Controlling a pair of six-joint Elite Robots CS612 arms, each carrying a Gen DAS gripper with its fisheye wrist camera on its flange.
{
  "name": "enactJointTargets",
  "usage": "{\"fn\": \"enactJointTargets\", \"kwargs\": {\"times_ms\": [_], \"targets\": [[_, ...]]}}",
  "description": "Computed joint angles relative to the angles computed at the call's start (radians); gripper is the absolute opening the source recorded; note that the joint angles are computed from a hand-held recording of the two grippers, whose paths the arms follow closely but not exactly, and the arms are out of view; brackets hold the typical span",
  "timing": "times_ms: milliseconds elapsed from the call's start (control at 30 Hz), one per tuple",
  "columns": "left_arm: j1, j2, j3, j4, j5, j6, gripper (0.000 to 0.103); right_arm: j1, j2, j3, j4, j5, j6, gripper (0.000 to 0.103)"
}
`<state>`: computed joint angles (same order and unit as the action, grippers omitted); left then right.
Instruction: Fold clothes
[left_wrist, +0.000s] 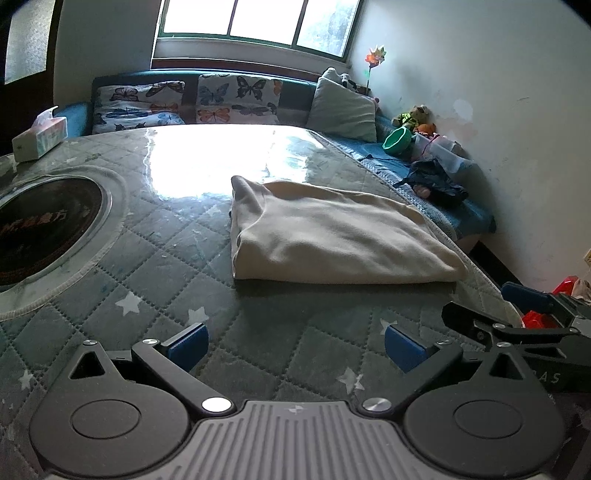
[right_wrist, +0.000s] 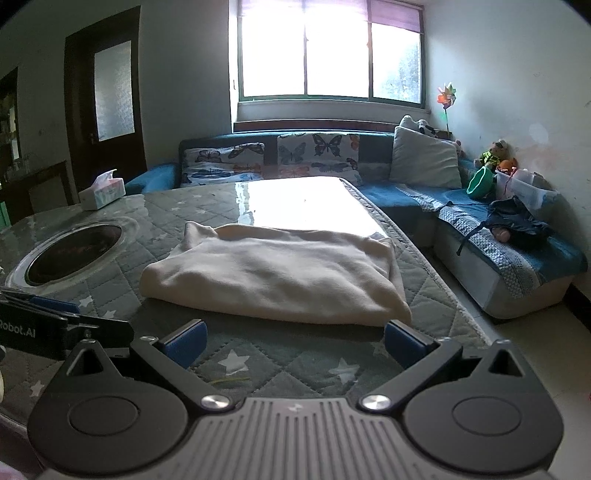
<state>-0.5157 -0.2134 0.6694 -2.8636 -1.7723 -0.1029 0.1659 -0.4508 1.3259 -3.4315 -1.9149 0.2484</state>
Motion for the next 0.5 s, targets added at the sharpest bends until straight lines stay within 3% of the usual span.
{"fn": "enactJointTargets", "kwargs": {"times_ms": [500], "targets": [[-0.006,-0.018,0.045,-0.027,0.022,0.007,0.103,0.01,-0.003,0.014,-0.033,-0.01,-0.019,0.103]]}}
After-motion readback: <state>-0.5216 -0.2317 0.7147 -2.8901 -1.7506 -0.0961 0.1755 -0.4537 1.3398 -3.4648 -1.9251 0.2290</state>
